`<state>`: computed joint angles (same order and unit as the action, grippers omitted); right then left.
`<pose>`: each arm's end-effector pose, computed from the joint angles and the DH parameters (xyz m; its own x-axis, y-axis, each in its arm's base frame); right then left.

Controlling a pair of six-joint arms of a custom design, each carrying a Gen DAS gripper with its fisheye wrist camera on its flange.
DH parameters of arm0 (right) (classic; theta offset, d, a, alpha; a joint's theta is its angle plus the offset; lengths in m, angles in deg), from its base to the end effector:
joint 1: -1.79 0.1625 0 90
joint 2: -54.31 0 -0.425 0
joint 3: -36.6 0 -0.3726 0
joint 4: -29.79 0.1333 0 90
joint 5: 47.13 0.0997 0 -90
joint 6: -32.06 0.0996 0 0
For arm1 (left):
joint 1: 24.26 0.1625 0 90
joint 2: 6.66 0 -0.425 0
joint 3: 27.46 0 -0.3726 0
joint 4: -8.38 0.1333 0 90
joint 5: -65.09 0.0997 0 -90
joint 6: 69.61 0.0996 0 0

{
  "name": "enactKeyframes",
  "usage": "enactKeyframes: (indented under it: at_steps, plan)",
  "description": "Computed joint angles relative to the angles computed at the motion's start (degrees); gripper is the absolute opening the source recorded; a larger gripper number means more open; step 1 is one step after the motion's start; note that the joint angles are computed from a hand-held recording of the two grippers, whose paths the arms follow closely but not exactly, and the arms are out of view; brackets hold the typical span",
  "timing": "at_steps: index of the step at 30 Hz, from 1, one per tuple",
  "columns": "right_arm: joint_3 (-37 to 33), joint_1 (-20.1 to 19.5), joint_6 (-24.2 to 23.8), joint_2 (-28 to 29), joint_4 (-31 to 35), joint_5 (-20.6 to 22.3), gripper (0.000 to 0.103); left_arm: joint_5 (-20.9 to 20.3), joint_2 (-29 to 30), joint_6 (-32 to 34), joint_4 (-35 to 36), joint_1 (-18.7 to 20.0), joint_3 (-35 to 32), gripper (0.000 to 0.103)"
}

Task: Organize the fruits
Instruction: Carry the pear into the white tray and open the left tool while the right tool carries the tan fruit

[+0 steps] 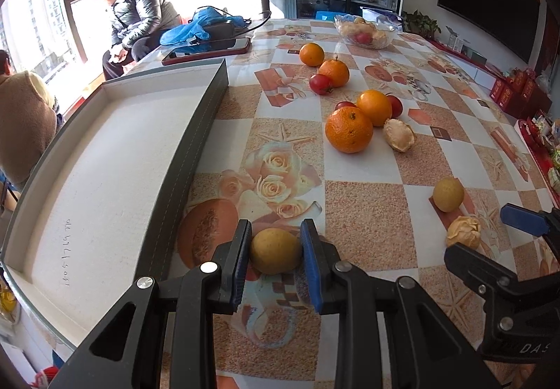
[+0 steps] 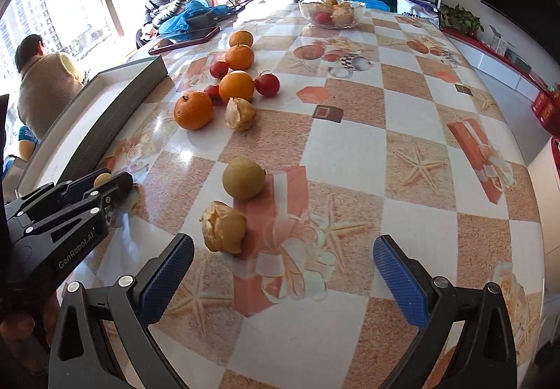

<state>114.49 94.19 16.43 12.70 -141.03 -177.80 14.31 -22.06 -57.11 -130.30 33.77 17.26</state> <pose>0.0994 -0.7387 0.2403 -0.7402 0.2174 0.6363 -0.2381 0.8003 -0.5503 -0.2858 -0.8286 0.0532 -0.6419 0.4001 -0.6542 0.6540 0.7311 -0.1945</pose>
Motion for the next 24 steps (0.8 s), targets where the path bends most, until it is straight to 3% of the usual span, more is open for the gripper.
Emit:
enactKeyframes:
  at_steps: [3,4,5,6,7,17,24]
  plan:
    - [-3.09,0.69,-0.7,2.1,2.07,-2.86,0.073,0.05,-0.13,0.27,-0.4,-0.02,0.28,0.032]
    - [-3.64,0.92,-1.67,2.67,1.74,-3.8,0.069,0.04,-0.12,0.38,-0.43,-0.02,0.27,0.032]
    - [-3.93,1.14,-2.55,3.0,1.37,-4.54,0.054,0.03,-0.19,0.55,-0.51,-0.05,0.33,0.032]
    - [-4.12,1.1,-2.68,3.05,1.4,-4.53,0.03,-0.17,-0.21,0.58,-0.41,-0.02,0.27,0.031]
    - [-3.8,1.05,-1.77,2.7,1.71,-4.49,0.025,-0.4,-0.31,0.58,-0.18,0.01,0.25,0.031]
    - [2.87,-0.69,7.3,-4.29,6.18,1.76,0.025,-7.57,-4.15,-3.22,5.43,0.46,2.92,0.031]
    - [2.57,-0.71,10.64,-5.29,10.24,3.51,0.025,-8.57,-6.57,-2.49,5.74,-0.16,4.16,0.031]
